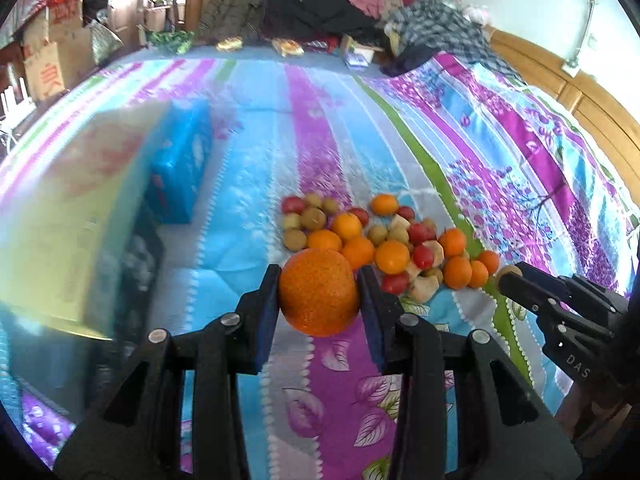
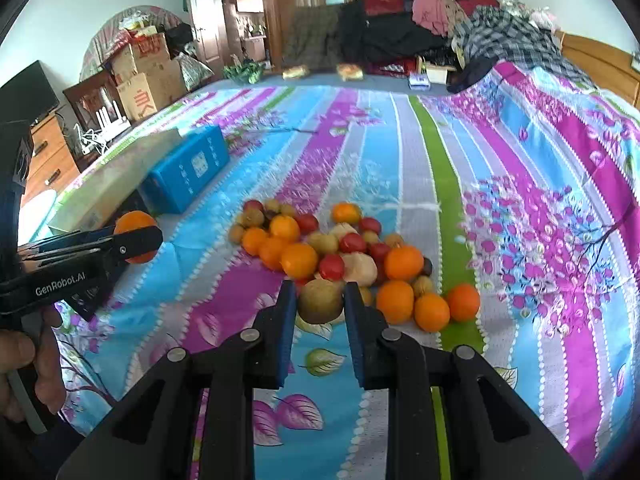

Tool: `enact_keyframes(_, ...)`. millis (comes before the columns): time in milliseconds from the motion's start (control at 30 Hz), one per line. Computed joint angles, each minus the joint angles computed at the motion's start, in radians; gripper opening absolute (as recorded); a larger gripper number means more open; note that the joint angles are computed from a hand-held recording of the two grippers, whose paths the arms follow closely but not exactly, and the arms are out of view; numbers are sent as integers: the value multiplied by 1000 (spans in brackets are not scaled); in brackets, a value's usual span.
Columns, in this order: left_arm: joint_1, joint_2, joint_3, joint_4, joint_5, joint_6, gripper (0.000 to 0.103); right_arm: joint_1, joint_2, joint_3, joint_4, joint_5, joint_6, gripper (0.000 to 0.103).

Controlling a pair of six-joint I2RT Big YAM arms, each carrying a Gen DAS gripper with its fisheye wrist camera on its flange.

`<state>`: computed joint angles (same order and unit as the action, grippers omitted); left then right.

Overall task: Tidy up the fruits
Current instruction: 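Carry the orange and brown fruit in both tools over the basket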

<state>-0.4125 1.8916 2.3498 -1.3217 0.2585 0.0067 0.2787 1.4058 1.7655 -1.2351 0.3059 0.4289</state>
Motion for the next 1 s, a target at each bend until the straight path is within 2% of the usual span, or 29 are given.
enact_keyframes(333, 22, -62, -31, 31, -13, -18, 38, 76, 33, 122, -49, 61, -4, 28)
enact_keyframes(633, 72, -96, -30, 47, 10, -31, 38, 137, 137, 326, -99, 103, -55, 28)
enact_keyframes(833, 130, -104, 0, 41, 13, -50, 38, 176, 254, 520, -140, 80, -83, 28)
enact_keyframes(933, 168, -102, 25, 34, 5, -67, 38, 195, 340, 668, -177, 63, -99, 28)
enact_keyframes(1000, 195, -95, 49, 26, -1, -78, 38, 208, 436, 837, -233, 50, -113, 28)
